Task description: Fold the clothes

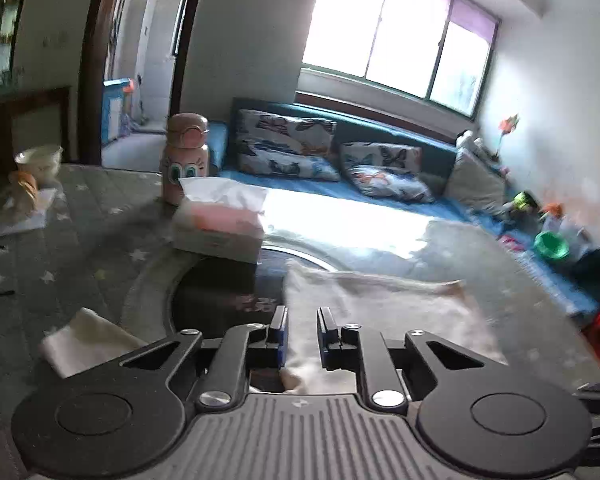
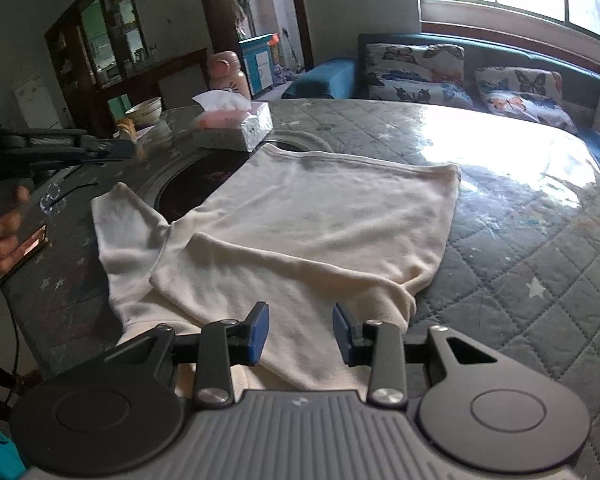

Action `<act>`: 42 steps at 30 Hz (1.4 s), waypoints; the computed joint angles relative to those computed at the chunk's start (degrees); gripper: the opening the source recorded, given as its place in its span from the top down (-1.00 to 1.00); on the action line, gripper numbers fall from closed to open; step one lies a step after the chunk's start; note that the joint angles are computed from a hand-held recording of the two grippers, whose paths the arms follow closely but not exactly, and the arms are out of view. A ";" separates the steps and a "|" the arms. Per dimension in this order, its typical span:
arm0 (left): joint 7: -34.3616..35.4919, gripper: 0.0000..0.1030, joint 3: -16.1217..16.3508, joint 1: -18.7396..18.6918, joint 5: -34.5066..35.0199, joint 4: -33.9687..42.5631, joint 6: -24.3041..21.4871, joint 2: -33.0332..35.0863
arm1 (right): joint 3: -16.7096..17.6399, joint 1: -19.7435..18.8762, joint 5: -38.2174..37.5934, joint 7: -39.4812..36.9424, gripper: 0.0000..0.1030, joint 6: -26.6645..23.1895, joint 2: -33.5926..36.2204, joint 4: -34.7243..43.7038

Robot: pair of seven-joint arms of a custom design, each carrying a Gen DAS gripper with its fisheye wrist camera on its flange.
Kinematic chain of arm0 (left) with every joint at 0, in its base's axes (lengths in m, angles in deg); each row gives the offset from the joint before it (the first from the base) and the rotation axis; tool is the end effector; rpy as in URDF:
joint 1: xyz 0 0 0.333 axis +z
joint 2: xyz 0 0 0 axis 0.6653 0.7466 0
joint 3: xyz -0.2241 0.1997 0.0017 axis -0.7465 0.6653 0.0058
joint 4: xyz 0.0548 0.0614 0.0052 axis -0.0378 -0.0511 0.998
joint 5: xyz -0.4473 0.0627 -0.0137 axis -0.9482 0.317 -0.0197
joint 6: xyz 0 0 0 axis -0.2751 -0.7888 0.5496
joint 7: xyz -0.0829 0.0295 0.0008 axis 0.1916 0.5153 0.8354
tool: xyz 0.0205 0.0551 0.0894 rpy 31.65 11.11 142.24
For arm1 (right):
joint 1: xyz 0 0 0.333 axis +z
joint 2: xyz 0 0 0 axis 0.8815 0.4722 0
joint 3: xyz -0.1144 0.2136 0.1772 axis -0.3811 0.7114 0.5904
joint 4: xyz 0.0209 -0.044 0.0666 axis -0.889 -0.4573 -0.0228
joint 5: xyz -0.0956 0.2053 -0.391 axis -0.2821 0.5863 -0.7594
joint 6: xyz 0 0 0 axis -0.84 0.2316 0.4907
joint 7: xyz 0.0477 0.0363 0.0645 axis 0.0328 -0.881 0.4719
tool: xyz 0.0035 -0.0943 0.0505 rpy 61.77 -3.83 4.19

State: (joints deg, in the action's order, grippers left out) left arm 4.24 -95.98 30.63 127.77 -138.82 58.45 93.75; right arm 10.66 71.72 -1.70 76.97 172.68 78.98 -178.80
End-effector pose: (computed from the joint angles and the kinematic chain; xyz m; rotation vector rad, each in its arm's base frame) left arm 0.6057 -0.2420 0.4145 -1.9750 1.1249 -0.8264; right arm 0.7230 0.2250 0.3747 -2.1694 0.8530 -0.1549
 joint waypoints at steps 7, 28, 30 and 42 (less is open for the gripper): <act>3.24 0.16 0.68 1.56 -9.90 -5.39 -7.36 -2.06 | 0.30 -0.11 1.11 -1.45 0.15 -1.14 0.34 0.35; -7.92 0.85 1.48 6.16 -8.79 -11.51 -9.50 -4.79 | 0.31 1.63 -2.44 1.81 0.14 -0.17 0.60 0.32; -9.25 0.85 1.23 6.40 -6.65 -12.04 -6.25 -5.83 | 0.46 1.41 -1.70 1.38 0.14 0.32 0.22 -0.07; -17.66 0.84 -0.91 2.75 16.39 2.54 18.67 1.28 | 0.56 -0.15 3.25 -0.29 0.14 3.19 -1.20 -1.51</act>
